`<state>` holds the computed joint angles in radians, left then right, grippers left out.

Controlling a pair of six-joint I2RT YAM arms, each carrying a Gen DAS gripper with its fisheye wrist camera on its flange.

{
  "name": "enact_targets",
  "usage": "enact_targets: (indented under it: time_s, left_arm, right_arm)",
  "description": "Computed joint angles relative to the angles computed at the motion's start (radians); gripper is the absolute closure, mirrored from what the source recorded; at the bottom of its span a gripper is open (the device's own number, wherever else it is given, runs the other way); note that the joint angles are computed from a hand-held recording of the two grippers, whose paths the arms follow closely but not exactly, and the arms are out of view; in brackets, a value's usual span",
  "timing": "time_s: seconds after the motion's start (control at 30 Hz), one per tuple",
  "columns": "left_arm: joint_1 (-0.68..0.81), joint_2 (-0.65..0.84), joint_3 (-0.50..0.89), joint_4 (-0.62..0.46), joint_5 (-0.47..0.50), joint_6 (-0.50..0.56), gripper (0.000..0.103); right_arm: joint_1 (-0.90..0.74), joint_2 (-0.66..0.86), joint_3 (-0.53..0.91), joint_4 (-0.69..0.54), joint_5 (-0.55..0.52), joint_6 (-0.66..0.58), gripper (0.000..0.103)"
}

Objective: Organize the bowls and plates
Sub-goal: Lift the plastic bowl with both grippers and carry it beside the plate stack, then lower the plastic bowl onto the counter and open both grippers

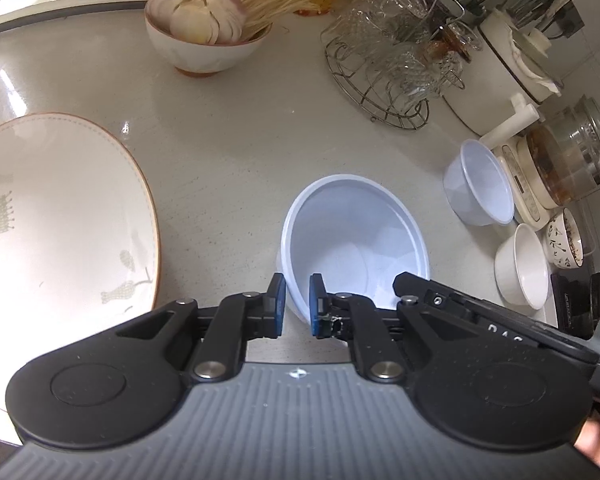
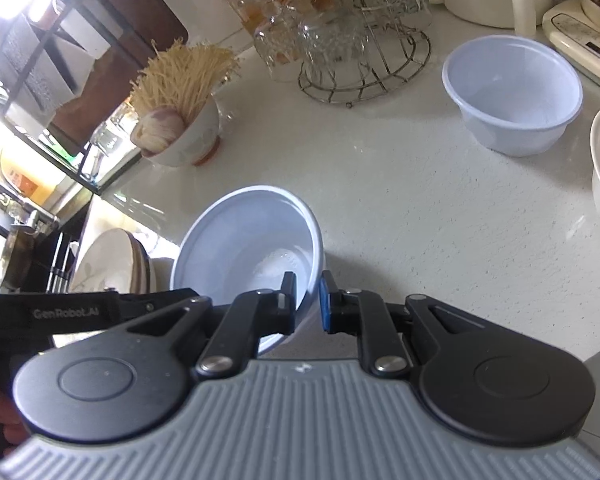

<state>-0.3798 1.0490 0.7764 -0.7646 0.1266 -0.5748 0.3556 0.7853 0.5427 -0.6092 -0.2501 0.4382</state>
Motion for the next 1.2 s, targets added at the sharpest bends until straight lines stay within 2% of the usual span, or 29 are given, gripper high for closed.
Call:
enact_targets:
  time_s: [0.4,0.43,0.5,0.57,0.63,0.7,0.93,1.2]
  left_arm:
    - [0.0,0.013,0.014,-0.002,-0.038,0.021,0.089]
    - [-0.002,0.015,0.02,-0.012,-0.048,0.012,0.086]
    - [-0.012,0.011,0.031,-0.036,-0.073,0.001,0.07]
    - [-0.025,-0.011,0.035,-0.048,-0.106,0.001,0.067]
    - [-0.029,-0.024,0.047,-0.066,-0.125,-0.001,0.067]
    - [-0.031,-0.041,0.064,-0.084,-0.139,-0.003,0.067]
    - [-0.108,-0.062,0.178,-0.179,-0.238,-0.018,0.066]
    - [-0.235,-0.047,0.359,-0.268,-0.321,-0.049,0.066]
  right_arm:
    - [-0.026,0.01,-0.021,0.023,-0.033,-0.015,0.086]
    - [-0.023,0.002,-0.019,0.019,-0.028,-0.012,0.086]
    - [-0.008,-0.013,-0.009,0.002,-0.004,-0.003,0.086]
    - [0.002,-0.03,0.003,-0.013,0.02,-0.001,0.086]
    - [0.011,-0.057,0.012,-0.029,0.053,-0.005,0.079]
    - [0.011,-0.097,0.012,-0.037,0.072,-0.005,0.061]
    - [0.035,-0.211,0.064,-0.116,0.156,-0.022,0.06]
    - [0.026,-0.288,0.171,-0.231,0.19,-0.055,0.06]
